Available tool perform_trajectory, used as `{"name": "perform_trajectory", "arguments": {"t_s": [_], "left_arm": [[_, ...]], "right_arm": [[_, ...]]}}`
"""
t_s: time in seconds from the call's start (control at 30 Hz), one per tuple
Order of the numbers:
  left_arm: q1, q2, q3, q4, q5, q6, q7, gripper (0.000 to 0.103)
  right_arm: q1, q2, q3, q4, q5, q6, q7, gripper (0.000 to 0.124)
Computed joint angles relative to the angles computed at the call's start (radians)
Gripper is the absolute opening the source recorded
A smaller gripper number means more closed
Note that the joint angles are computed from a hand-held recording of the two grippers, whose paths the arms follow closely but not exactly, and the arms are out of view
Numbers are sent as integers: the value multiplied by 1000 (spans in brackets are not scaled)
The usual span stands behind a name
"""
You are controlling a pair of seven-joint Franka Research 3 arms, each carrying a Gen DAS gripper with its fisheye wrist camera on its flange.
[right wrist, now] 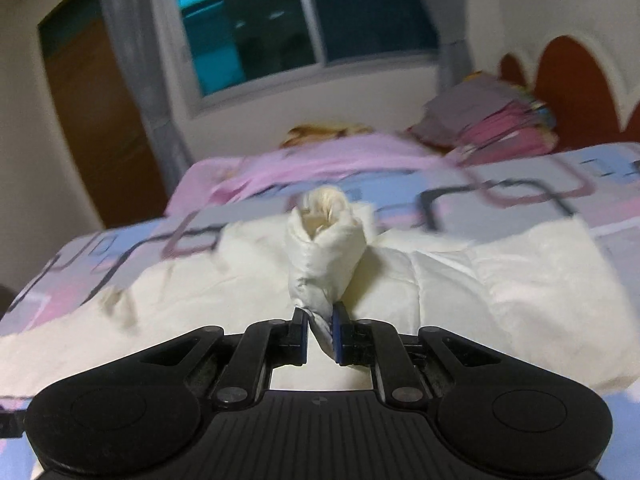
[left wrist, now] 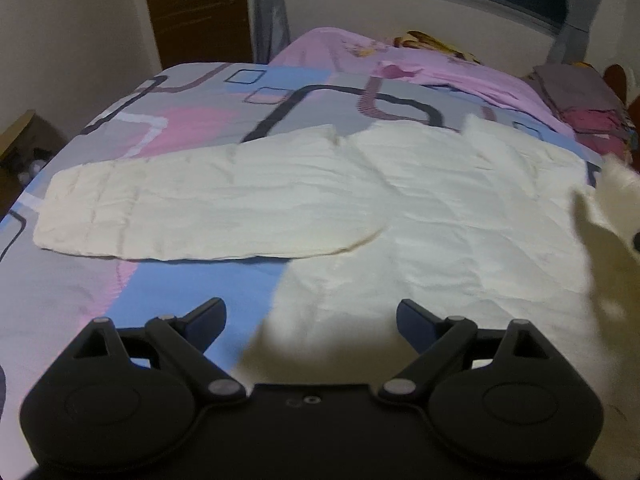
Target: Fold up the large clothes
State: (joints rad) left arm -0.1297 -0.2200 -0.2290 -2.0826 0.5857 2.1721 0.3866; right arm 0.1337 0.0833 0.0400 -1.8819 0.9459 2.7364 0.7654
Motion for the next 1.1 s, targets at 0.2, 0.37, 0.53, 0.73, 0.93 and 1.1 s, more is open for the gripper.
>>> {"name": "perform_trajectory", "arguments": {"t_s": [0.2,0.37,0.53,0.73,0.93,1.1], "left_arm": [[18,-22,20,-35,-14,29,23,91],[22,-16,24,-43,-25,96,52,91],[17,9,24,-37,-44,196,84,92],[6,61,19,0,-63,257,107,92],[-19,169,21,74,-111,330,177,88],[-41,260,26,135,-118,399,200,78]], "right_arm": [[41,39,29,7,-77,-55,51,12],[45,3,30,-47,-71,-54,30,14],[46,-44,19,-85,-7,-30,-28,75],[47,-107,-12,-127,66,-34,-99,75],[22,-165,-57,-195,-7,10,-85,75],[-17,-178,-87,-246,-136,57,-5,75]]}}
